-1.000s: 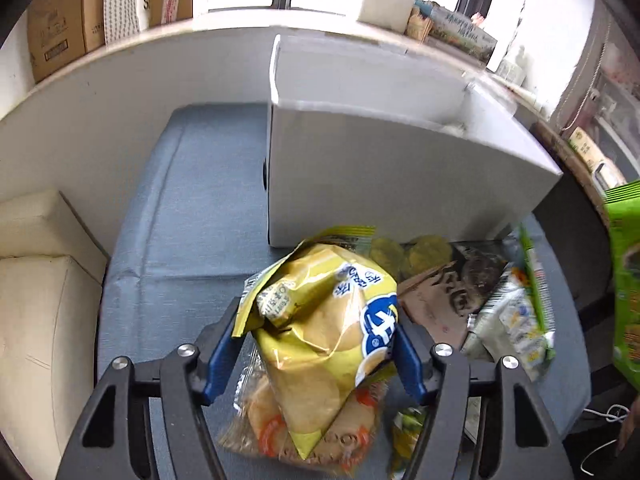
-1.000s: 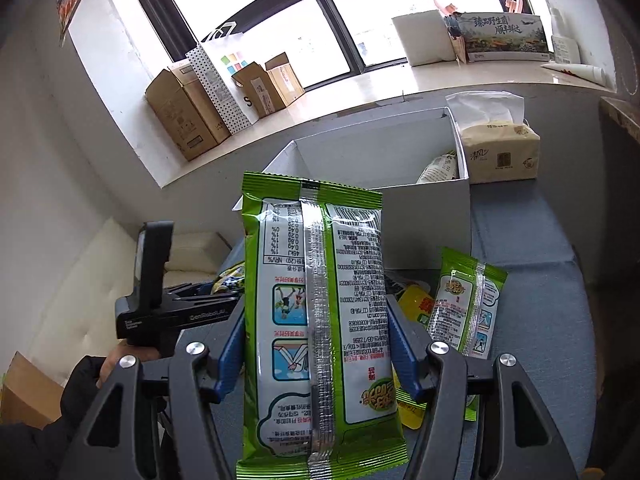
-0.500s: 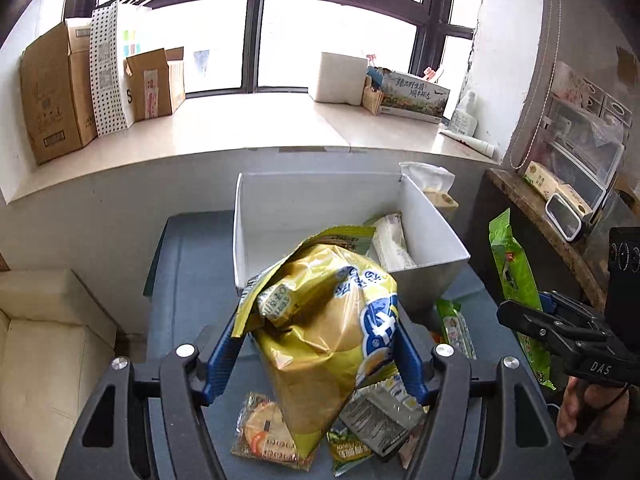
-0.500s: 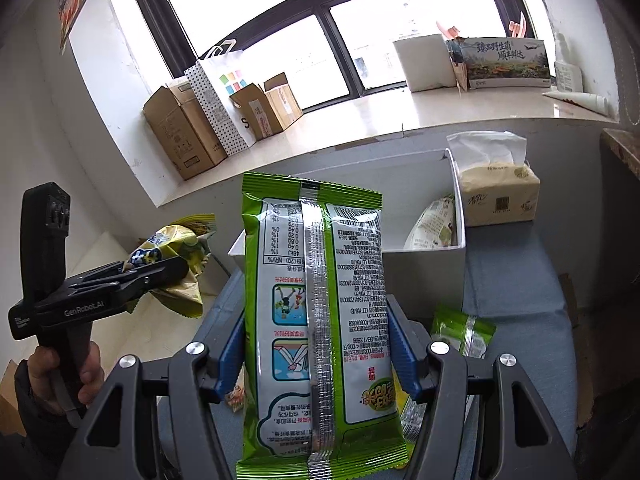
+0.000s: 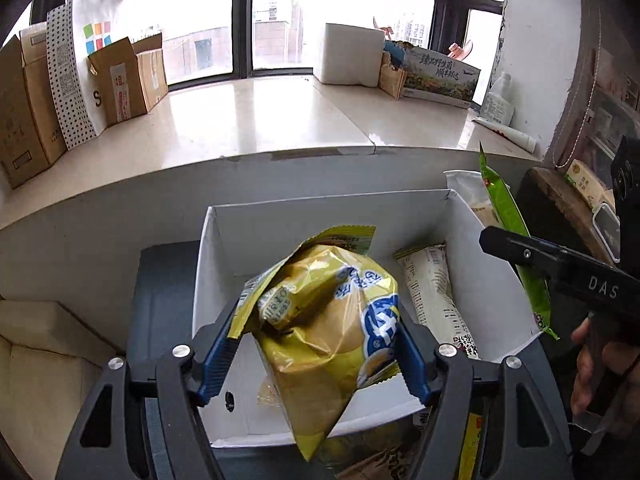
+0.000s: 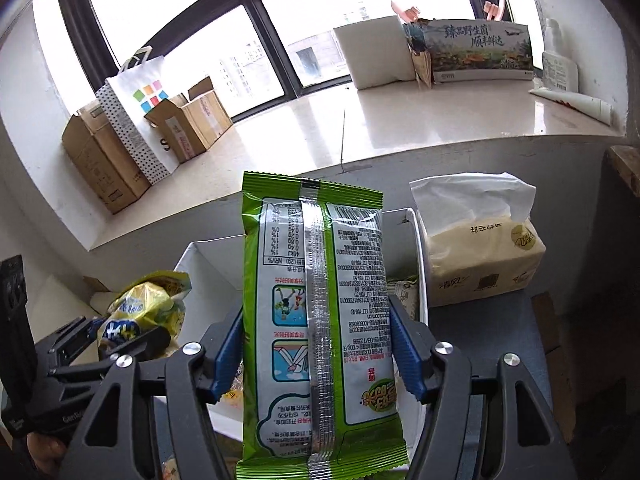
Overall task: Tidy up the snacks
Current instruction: 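Grasp the yellow chip bag with the left gripper while the right carries the green packet to the box, then release the chip bag and green packet into the white box, then grasp the grey-and-white chip bag with the right gripper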
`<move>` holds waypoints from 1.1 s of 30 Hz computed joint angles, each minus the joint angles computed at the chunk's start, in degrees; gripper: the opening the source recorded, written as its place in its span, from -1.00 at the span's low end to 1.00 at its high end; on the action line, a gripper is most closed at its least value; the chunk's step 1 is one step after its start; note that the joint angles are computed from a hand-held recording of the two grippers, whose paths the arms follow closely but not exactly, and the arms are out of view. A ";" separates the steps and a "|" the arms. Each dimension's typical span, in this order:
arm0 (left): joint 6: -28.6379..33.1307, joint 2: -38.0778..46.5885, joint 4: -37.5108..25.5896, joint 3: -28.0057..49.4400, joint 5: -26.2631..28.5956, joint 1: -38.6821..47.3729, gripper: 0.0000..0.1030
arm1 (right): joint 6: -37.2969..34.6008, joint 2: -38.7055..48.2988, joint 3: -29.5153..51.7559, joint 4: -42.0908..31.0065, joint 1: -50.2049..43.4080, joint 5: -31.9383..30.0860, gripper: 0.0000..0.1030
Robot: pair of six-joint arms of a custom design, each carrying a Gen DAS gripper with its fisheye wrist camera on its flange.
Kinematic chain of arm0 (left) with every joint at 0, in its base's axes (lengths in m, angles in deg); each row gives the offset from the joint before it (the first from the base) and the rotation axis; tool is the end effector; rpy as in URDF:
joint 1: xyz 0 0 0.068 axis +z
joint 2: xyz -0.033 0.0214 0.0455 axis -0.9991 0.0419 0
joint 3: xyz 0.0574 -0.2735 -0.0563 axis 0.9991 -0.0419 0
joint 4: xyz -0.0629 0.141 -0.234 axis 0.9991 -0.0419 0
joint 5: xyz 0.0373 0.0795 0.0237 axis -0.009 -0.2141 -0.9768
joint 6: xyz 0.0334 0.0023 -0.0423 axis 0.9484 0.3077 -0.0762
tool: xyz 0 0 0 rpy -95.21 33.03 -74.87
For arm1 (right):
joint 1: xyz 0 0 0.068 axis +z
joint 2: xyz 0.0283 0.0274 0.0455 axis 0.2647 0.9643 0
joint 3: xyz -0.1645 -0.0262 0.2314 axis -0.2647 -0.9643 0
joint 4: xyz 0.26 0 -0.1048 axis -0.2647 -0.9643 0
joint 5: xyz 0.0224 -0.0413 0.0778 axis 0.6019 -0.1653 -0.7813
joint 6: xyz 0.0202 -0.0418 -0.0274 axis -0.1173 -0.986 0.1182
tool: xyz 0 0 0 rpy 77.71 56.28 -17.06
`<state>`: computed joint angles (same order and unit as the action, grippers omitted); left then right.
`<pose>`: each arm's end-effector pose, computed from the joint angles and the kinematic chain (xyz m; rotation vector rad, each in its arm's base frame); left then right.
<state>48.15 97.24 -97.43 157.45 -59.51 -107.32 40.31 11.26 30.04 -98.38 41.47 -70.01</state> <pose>0.3187 -0.1207 0.3099 0.5542 2.3849 -0.3367 0.2448 0.1139 0.2800 0.2674 2.2888 0.3790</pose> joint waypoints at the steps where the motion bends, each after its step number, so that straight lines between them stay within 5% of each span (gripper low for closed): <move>1: -0.82 0.08 0.87 -0.71 0.23 0.35 0.86 | 0.25 1.25 0.11 0.43 -1.28 -1.97 0.72; 3: -1.32 -1.22 2.66 -2.81 1.34 1.10 1.00 | 1.57 1.92 -0.22 0.48 -2.79 -4.49 0.98; 13: 1.61 -6.97 -0.38 -4.47 5.11 4.29 1.00 | 3.16 -9.83 -6.21 -0.71 4.43 8.83 1.00; 21: 7.07 -24.95 -4.53 -15.33 7.74 8.24 1.00 | 9.57 -17.50 -6.28 -10.48 32.31 25.29 1.00; 26: 9.43 -38.63 -11.78 -24.01 12.58 13.74 1.00 | 24.34 -10.07 -5.11 -19.69 53.59 39.83 1.00; 33: 20.73 -50.84 -24.59 -32.15 22.32 29.35 1.00 | 35.00 0.82 -5.60 -21.27 61.84 37.46 1.00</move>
